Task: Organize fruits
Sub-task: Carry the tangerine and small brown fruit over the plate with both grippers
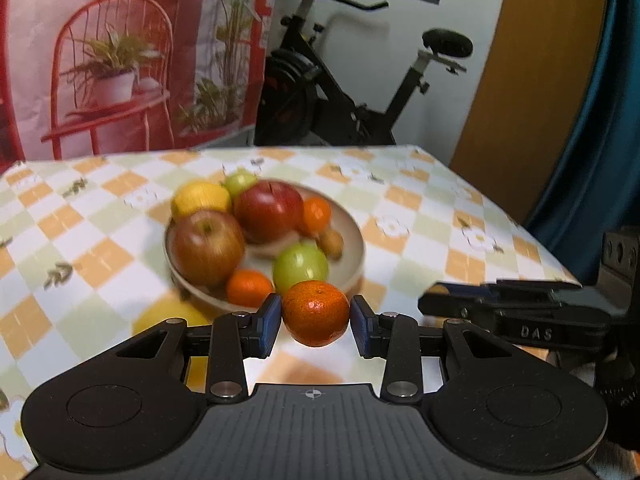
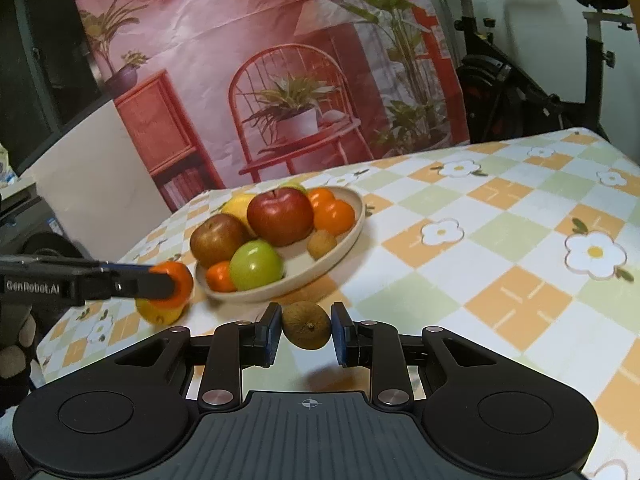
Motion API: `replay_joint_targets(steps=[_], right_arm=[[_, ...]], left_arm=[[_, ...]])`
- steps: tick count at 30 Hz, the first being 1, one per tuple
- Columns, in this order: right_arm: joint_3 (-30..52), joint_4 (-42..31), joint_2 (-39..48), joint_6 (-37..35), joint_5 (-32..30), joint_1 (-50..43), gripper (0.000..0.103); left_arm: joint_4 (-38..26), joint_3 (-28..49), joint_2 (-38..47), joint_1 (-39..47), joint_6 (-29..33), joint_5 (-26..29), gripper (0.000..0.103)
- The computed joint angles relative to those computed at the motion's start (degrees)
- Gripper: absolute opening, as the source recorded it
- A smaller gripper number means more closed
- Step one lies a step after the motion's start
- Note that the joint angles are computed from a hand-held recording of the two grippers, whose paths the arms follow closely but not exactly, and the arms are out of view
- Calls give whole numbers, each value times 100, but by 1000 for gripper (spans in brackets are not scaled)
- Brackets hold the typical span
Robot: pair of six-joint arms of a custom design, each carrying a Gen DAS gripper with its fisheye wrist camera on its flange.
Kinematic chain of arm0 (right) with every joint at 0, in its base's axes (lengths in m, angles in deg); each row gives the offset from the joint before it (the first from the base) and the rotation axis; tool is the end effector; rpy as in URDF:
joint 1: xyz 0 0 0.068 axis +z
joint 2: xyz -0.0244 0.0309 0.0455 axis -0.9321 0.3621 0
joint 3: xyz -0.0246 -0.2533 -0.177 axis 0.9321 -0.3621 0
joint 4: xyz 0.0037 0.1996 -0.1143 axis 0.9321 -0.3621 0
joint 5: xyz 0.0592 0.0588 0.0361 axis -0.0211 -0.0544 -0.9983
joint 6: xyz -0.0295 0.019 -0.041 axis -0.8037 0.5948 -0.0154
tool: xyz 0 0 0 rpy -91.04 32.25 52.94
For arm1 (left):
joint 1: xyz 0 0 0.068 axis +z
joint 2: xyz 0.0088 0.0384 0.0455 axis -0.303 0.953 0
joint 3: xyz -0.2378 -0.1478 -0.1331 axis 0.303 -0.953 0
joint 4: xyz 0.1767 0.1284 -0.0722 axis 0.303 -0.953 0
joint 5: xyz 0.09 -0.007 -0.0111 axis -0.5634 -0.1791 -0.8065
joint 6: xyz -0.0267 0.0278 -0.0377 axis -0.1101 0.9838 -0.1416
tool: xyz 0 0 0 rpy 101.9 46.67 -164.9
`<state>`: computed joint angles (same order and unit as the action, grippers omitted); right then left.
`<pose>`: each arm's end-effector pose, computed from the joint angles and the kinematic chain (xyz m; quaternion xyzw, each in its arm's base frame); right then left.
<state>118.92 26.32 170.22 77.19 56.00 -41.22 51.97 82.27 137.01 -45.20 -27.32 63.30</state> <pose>0.3087 0.1740 0.0607 -0.1665 0.8349 0.3180 0.4174 0.2457 -0.1193 0.1165 0.0107 0.8982 -0.0802 0.4321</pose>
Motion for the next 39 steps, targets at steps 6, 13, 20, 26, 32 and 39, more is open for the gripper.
replay_joint_targets(steps=[6,13,20,26,32,39], right_arm=[[645,-591,-53,-180,137,42,24],[1470,-912,199,-299,589,251,24],[2159,-1338,540,-362,477,329,24],[2320,-1342,701,-265,339,304,24],[2383,-1505,711,-406,308,294,24],[2413,-1582,709,-475,307,346,25]], left_arm=[[-292,498,53,208,332,-90,40],[-524,1047,351,387,707,-184,40],[-782,1405,622,573,824,-92,40],[-848,1477,720,647,852,-23,40],[-878,1605,812,654,863,-10,40],[-893,1622,818,658,855,-4,40]])
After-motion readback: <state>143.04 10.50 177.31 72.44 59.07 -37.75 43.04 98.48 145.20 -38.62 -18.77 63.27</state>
